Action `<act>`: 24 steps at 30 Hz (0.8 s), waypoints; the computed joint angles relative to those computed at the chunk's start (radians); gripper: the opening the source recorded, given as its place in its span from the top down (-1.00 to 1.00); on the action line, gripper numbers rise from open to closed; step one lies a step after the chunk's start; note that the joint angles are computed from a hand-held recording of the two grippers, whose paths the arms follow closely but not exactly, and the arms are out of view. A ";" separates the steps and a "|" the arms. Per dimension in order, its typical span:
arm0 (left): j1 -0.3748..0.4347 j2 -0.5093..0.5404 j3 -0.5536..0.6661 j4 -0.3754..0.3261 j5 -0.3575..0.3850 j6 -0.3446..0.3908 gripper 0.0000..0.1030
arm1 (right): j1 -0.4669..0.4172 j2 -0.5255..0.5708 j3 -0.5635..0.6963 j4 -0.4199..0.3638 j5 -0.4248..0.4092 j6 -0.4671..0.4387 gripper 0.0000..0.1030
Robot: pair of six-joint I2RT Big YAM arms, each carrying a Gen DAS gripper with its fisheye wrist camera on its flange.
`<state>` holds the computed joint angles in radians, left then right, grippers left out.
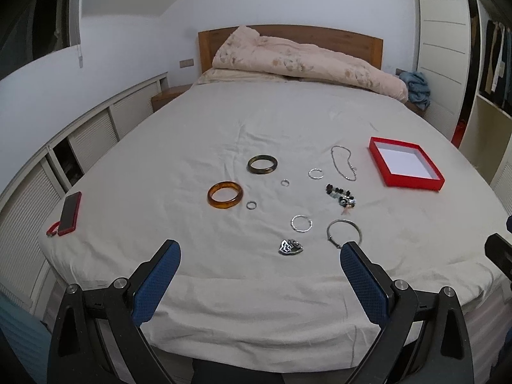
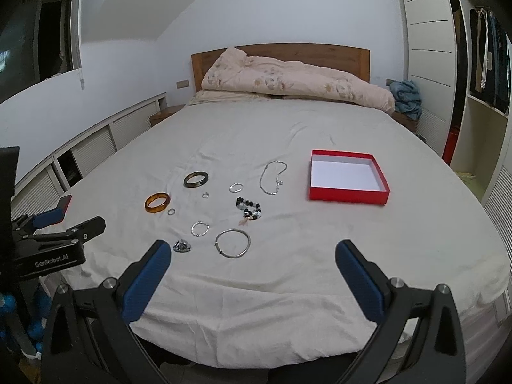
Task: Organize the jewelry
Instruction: 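Move both tools toward the jewelry on the bed, then grasp the silver watch with the left tool while the right tool grasps the silver bangle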
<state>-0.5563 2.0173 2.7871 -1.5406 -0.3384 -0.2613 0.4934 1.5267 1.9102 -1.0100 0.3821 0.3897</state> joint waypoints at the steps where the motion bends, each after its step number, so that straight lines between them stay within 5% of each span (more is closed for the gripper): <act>1: 0.001 0.002 0.000 -0.001 0.003 -0.001 -0.92 | -0.004 -0.001 -0.003 0.002 -0.007 0.006 -1.00; 8: 0.010 0.033 0.019 -0.014 0.002 0.008 -0.92 | -0.018 0.026 0.015 -0.014 -0.043 0.018 -1.00; 19: 0.050 0.026 -0.128 0.039 0.053 0.007 -0.92 | -0.069 0.126 0.041 -0.035 -0.182 0.019 -0.98; 22: 0.058 0.073 -0.080 0.019 0.090 0.018 -0.87 | -0.088 0.177 0.076 -0.043 -0.247 0.011 -0.97; 24: 0.063 0.160 0.057 -0.054 0.119 0.030 -0.79 | -0.101 0.214 0.103 -0.056 -0.283 0.008 -0.95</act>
<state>-0.4931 2.1777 2.8436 -1.5944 -0.2197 -0.2310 0.3927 1.7402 2.0128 -1.0657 0.0994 0.3975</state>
